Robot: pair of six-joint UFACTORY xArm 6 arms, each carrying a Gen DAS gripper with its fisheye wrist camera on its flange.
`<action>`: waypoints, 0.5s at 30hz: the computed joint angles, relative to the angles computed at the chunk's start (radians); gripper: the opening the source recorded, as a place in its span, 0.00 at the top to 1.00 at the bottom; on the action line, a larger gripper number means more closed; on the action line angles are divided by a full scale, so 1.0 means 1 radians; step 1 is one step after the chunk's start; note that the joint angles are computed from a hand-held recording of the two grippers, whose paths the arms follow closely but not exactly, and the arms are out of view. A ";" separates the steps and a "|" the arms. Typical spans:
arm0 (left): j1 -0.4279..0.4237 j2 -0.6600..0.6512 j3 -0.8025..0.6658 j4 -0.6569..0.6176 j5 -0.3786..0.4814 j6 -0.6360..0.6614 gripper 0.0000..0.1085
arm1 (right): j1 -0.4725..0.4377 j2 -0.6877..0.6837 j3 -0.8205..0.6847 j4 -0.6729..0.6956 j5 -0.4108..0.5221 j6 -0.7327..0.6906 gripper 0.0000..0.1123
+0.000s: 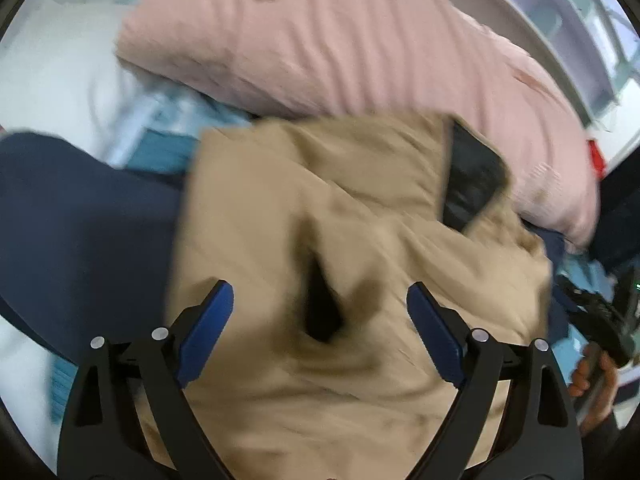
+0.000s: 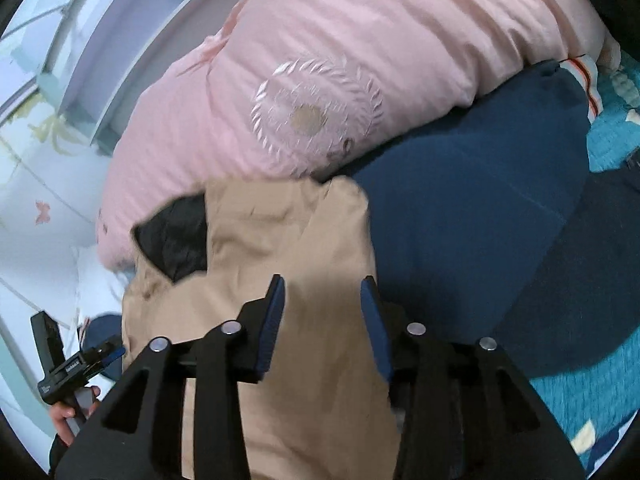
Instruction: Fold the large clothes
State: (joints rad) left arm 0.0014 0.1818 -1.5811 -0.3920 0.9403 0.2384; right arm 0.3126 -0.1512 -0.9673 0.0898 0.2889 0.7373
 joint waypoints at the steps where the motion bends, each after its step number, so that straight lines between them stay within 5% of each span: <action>1: 0.005 0.018 -0.026 0.016 0.003 -0.006 0.18 | -0.010 -0.008 0.009 0.015 0.007 -0.018 0.57; 5: 0.040 0.154 -0.212 0.087 0.083 -0.069 0.18 | -0.039 0.041 -0.037 0.042 0.024 -0.015 0.42; 15: 0.079 0.465 -0.643 0.103 0.325 -0.218 0.18 | -0.062 0.146 -0.148 0.232 0.099 -0.184 0.42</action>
